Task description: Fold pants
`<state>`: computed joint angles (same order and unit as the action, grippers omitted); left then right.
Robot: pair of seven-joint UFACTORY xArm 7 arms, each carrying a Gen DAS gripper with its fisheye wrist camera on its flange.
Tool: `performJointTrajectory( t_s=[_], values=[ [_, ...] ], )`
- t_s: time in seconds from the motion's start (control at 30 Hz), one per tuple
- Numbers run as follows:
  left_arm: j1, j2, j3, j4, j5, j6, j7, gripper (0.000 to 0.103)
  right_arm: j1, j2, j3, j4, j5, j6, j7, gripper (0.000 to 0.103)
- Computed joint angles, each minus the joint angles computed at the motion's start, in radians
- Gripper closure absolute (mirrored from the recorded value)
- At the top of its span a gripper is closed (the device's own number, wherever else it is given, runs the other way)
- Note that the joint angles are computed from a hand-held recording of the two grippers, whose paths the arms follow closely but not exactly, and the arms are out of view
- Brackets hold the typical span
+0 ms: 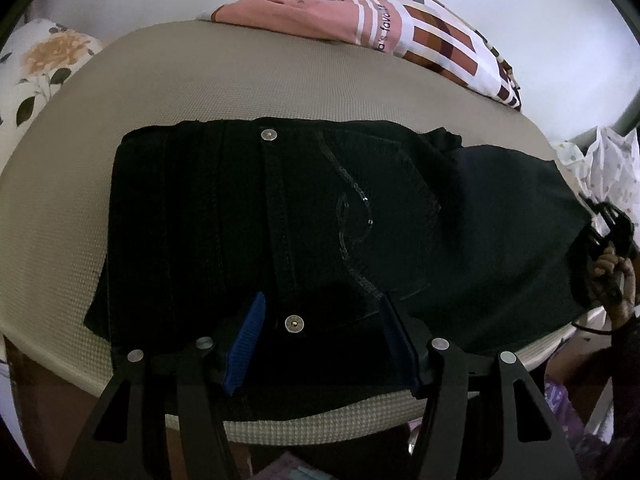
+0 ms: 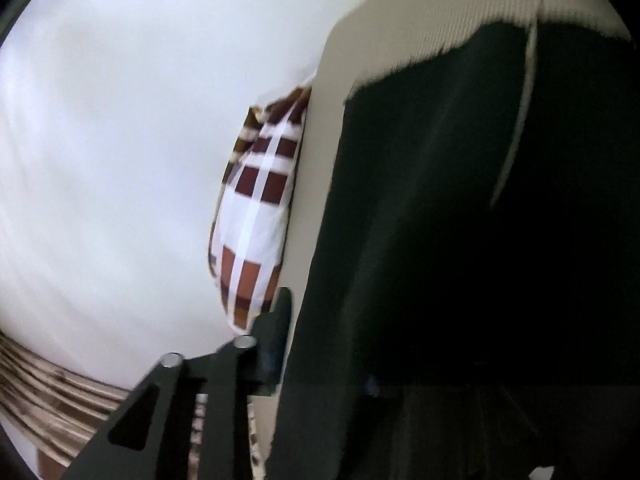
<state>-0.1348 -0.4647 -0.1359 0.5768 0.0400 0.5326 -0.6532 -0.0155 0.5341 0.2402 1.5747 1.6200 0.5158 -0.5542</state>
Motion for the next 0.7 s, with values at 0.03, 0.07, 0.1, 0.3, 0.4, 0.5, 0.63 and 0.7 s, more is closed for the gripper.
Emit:
performJointTrajectory(
  t_s=[0.03, 0.07, 0.1, 0.3, 0.4, 0.5, 0.63, 0.7],
  values=[
    [0.0, -0.002, -0.001, -0.001, 0.003, 0.003, 0.002, 0.043, 0.039, -0.019, -0.05, -0.012, -0.061, -0.01, 0.046, 0.095],
    [0.001, -0.004, -0.003, -0.002, 0.007, 0.005, 0.002, 0.043, 0.046, -0.029, -0.059, -0.019, -0.116, -0.022, 0.081, 0.097],
    [0.001, -0.005, -0.005, -0.001, 0.01, 0.01, 0.002, 0.043, 0.024, -0.04, -0.032, -0.03, -0.171, -0.035, 0.105, 0.097],
    [-0.005, -0.018, 0.002, -0.003, 0.001, 0.02, 0.004, 0.043, -0.002, -0.209, -0.035, -0.205, -0.26, -0.038, 0.094, 0.098],
    [-0.008, -0.022, 0.01, -0.009, -0.015, 0.01, 0.007, 0.043, -0.001, -0.303, -0.062, -0.321, -0.24, -0.01, 0.079, 0.098],
    [-0.003, -0.014, 0.005, 0.0, -0.008, 0.016, 0.01, 0.043, 0.009, -0.37, -0.098, -0.425, -0.204, 0.023, 0.078, 0.098],
    [0.002, -0.013, -0.004, 0.006, 0.003, 0.025, 0.005, 0.043, 0.029, -0.434, -0.139, -0.552, -0.148, 0.054, 0.073, 0.098],
    [0.003, -0.011, -0.003, 0.005, 0.004, 0.019, 0.004, 0.043, 0.038, -0.429, -0.155, -0.573, -0.121, 0.062, 0.053, 0.098]
  ],
)
